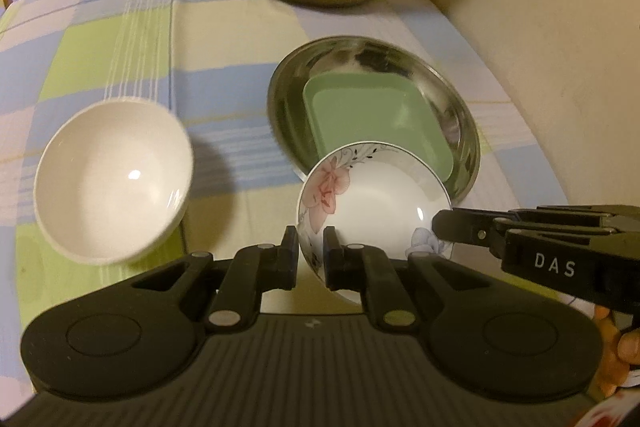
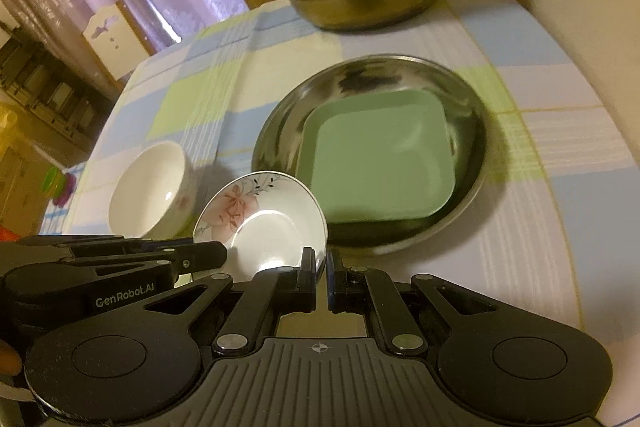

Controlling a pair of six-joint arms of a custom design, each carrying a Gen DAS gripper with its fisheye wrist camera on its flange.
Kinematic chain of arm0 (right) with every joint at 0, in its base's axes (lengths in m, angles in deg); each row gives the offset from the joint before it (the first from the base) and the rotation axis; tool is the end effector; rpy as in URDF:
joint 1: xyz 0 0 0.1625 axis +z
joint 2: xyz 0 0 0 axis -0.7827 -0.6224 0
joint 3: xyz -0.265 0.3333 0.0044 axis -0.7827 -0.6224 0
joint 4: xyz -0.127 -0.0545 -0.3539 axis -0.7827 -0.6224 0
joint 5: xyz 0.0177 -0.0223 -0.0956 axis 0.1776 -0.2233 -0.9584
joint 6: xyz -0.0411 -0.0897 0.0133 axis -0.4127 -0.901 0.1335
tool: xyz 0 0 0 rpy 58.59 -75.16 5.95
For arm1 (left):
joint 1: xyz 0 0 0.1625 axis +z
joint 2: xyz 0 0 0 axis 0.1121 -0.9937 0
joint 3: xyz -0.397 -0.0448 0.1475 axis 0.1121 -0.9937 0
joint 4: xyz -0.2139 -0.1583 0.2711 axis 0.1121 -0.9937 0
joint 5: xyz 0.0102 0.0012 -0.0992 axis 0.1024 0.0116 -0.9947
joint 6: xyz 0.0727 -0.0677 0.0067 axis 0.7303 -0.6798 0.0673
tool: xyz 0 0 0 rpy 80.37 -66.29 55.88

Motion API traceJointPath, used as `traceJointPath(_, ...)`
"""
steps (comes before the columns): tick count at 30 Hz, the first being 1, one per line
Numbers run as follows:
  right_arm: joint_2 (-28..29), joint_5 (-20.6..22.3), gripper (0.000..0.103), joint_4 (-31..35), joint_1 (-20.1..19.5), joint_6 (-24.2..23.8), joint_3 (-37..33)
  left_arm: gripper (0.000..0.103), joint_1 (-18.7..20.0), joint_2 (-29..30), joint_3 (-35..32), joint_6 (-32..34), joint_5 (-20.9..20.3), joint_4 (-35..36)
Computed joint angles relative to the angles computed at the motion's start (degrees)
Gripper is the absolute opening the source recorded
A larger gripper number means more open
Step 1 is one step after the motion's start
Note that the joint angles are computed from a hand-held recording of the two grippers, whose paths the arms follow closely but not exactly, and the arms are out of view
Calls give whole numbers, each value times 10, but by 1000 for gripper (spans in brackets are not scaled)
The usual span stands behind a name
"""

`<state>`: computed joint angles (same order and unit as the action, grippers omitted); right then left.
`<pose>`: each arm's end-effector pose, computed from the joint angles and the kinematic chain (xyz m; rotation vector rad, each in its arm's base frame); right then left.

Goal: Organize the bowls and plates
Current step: 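Lift the saucer and carry it over the green plate in the basin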

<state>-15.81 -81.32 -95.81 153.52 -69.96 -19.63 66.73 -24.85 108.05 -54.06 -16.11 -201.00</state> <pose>0.2593 -0.7354 -0.0283 0.3657 -2.7379 0.6219 -0.0290 -0.7441 0.2275 0.4048 2.5143 -0.5480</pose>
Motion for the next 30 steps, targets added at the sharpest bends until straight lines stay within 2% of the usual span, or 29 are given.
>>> traceJointPath(12,25,-18,5,31,-17,4,-89,11,2,83,-123,32,-20,26)
traceJointPath(20,61,-31,5,71,-29,2,-167,11,5,134,-200,36,-16,58)
traceJointPath(30,94,-39,5,119,-38,6,-235,11,14,173,-258,30,-9,98)
